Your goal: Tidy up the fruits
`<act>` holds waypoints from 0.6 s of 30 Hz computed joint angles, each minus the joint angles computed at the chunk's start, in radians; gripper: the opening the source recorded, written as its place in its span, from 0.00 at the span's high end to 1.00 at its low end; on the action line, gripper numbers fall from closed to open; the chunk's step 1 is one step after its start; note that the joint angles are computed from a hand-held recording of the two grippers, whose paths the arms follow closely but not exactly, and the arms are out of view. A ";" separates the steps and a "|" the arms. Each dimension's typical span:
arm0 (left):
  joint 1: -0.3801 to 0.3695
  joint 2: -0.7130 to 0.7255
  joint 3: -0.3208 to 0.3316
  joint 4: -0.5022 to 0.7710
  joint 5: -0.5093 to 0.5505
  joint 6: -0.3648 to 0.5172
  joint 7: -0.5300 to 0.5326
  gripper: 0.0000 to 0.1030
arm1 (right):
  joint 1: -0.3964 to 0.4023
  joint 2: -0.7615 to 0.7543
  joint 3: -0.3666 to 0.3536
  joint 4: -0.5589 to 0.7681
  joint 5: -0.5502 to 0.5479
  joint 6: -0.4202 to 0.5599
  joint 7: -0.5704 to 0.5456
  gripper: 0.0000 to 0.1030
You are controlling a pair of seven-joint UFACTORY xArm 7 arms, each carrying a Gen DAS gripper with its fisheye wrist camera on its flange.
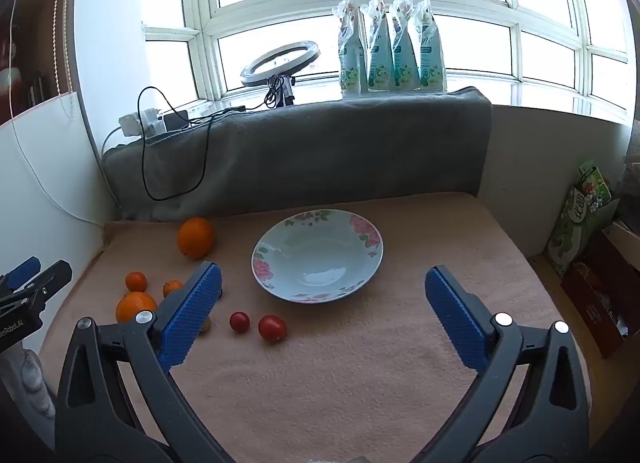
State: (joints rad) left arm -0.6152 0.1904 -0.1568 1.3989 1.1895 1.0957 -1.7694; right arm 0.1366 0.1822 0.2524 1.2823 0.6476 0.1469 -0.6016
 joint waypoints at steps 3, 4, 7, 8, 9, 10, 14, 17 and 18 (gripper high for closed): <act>0.005 -0.006 0.001 -0.008 0.002 -0.016 -0.012 0.00 | -0.003 0.009 -0.001 0.007 -0.007 0.010 -0.002 0.00; 0.007 -0.014 0.002 -0.024 0.004 -0.022 -0.022 0.00 | -0.004 0.012 -0.001 0.011 -0.008 0.016 -0.002 0.00; 0.006 -0.013 -0.004 -0.017 0.003 0.010 -0.001 0.00 | 0.009 0.000 -0.008 -0.008 -0.039 -0.010 0.013 0.00; 0.009 -0.023 -0.004 -0.028 0.002 0.000 -0.010 0.00 | 0.011 -0.002 -0.009 -0.010 -0.048 -0.012 0.017 0.00; 0.010 -0.023 -0.006 -0.033 0.001 0.001 -0.016 0.00 | 0.012 -0.003 -0.009 -0.013 -0.056 -0.013 0.021 0.00; 0.013 -0.031 -0.006 -0.042 0.003 -0.005 -0.021 0.00 | 0.021 -0.001 -0.017 -0.013 -0.075 -0.015 0.044 0.00; 0.008 -0.012 -0.008 -0.017 0.007 0.012 -0.017 0.00 | 0.012 0.000 -0.006 -0.014 -0.077 -0.018 0.042 0.00; 0.007 -0.012 -0.007 -0.014 0.005 0.013 -0.010 0.00 | 0.008 0.000 0.000 -0.015 -0.078 -0.018 0.041 0.00; 0.008 -0.011 -0.007 -0.013 0.004 0.013 -0.009 0.00 | 0.006 0.000 0.002 -0.015 -0.076 -0.016 0.039 0.00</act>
